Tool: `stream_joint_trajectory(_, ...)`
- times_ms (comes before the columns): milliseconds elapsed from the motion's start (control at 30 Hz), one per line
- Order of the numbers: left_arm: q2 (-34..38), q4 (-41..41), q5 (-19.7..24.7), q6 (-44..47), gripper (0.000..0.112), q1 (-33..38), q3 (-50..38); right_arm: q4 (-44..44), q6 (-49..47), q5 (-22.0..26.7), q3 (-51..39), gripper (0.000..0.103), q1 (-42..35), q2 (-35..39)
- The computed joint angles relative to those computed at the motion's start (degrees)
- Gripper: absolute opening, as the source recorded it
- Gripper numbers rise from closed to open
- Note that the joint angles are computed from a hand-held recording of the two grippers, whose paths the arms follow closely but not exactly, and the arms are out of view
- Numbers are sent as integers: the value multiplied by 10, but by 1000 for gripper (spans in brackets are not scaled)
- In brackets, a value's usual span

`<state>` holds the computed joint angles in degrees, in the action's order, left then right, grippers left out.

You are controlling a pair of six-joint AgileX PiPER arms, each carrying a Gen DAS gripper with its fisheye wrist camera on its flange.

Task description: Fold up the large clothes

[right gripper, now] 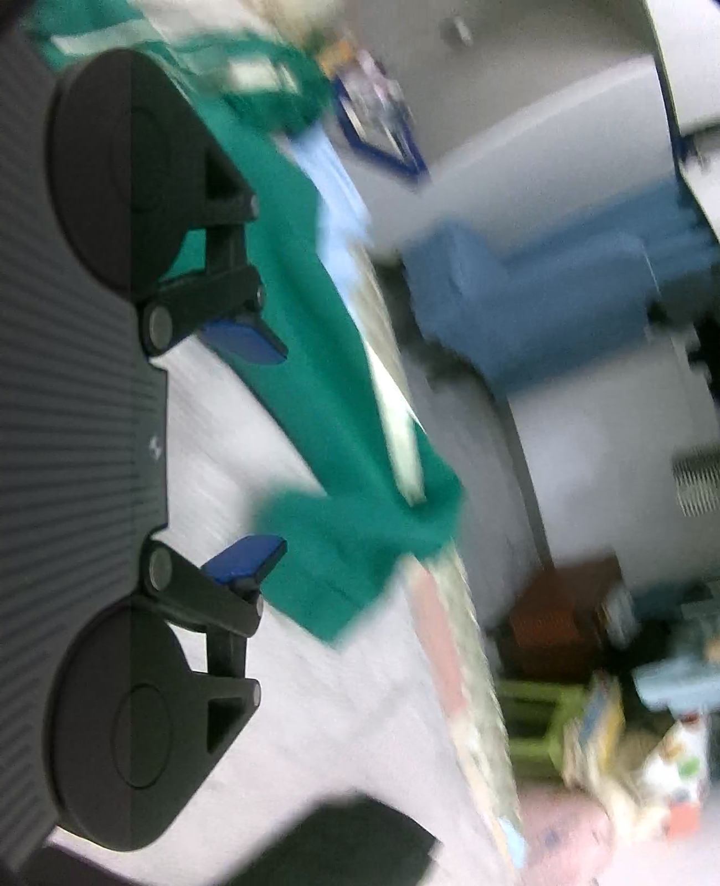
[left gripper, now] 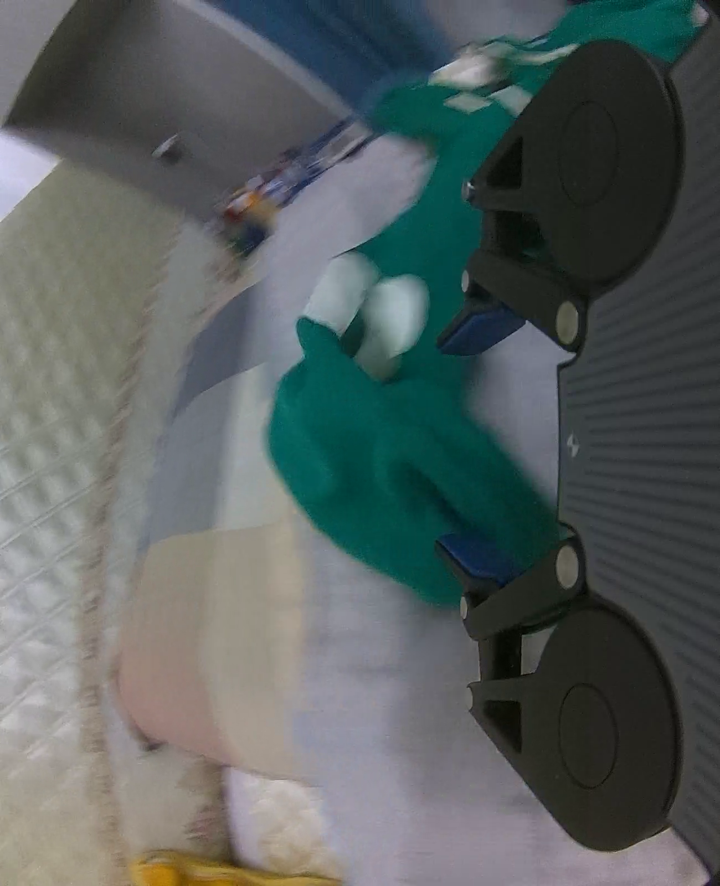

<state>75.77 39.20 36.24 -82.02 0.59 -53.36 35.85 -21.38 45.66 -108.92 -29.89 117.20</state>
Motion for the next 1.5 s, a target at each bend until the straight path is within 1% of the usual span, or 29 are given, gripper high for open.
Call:
stream_joint_trajectory(67, -43, -2, 18, -43, 76, -65, 43, 56, -60, 29, 78, 70, -8, -55)
stream_joint_trajectory(133, -82, 15, 38, -120, 76, -142, 82, 99, -112, 67, 150, 70, -15, -106)
stream_joint_trajectory(233, -107, 33, 61, -196, 76, -237, 113, 133, -177, 110, 242, 70, -21, -167)
stream_joint_trajectory(267, -108, 45, 82, -227, 76, -273, 117, 141, -189, 118, 273, 70, -20, -186)
stream_joint_trajectory(300, -112, 56, 104, -254, 76, -306, 120, 150, -202, 123, 309, 70, -19, -204)
stream_joint_trajectory(367, -124, 58, 131, -278, 76, -342, 128, 147, -207, 129, 346, 70, -11, -219)
stream_joint_trajectory(400, -129, 56, 143, -289, 76, -358, 129, 142, -209, 125, 366, 70, -4, -223)
stream_joint_trajectory(467, -152, 43, 152, -292, 76, -370, 136, 133, -207, 110, 396, 70, 7, -224)
stream_joint_trajectory(533, -172, 25, 136, -277, 76, -361, 144, 125, -202, 102, 406, 70, 12, -210)
stream_joint_trajectory(567, -176, 24, 134, -284, 76, -373, 148, 125, -201, 97, 411, 70, 15, -201)
stream_joint_trajectory(633, -159, 5, 112, -263, 76, -369, 145, 125, -204, 76, 435, 70, 22, -199)
stream_joint_trajectory(733, -108, -15, 64, -245, 76, -359, 149, 141, -230, 45, 463, 71, 32, -205)
stream_joint_trajectory(767, -88, -18, 46, -246, 76, -353, 152, 139, -234, 45, 461, 71, 35, -201)
stream_joint_trajectory(833, -48, -26, 14, -251, 75, -335, 157, 148, -236, 69, 451, 71, 31, -184)
stream_joint_trajectory(933, -11, -19, 0, -282, 75, -322, 159, 161, -255, 104, 442, 73, 22, -168)
stream_joint_trajectory(967, -6, -15, -6, -291, 75, -318, 161, 162, -261, 109, 445, 73, 28, -168)
stream_joint_trajectory(1000, 1, -14, -14, -294, 75, -310, 162, 158, -263, 119, 443, 75, 33, -164)
stream_joint_trajectory(1033, 6, -16, -20, -293, 75, -305, 163, 153, -262, 119, 442, 77, 42, -161)
stream_joint_trajectory(1100, 17, -23, -30, -287, 75, -302, 163, 143, -262, 103, 448, 77, 53, -165)
stream_joint_trajectory(1167, 28, -23, -29, -286, 74, -305, 159, 136, -255, 91, 448, 76, 64, -163)
stream_joint_trajectory(1200, 28, -21, -32, -287, 71, -307, 159, 136, -255, 91, 448, 73, 64, -163)
stream_joint_trajectory(1233, 26, -18, -35, -288, 62, -307, 162, 127, -252, 88, 447, 62, 70, -164)
stream_joint_trajectory(1267, 23, -20, -32, -289, 56, -309, 163, 119, -251, 82, 450, 55, 74, -170)
stream_joint_trajectory(1300, 20, -23, -29, -290, 42, -310, 164, 114, -251, 80, 447, 37, 78, -170)
stream_joint_trajectory(1333, 12, -23, -36, -294, 31, -308, 172, 114, -255, 87, 445, 20, 76, -173)
stream_joint_trajectory(1367, 4, -16, -48, -303, 26, -306, 180, 118, -262, 95, 444, 17, 73, -178)
stream_joint_trajectory(1400, -2, -5, -50, -317, 20, -310, 185, 122, -270, 102, 442, 12, 67, -182)
stream_joint_trajectory(1433, -11, 8, -43, -333, 17, -319, 187, 130, -278, 114, 439, 11, 59, -188)
stream_joint_trajectory(1500, -35, 32, -23, -360, 14, -342, 191, 140, -288, 139, 426, 11, 42, -193)
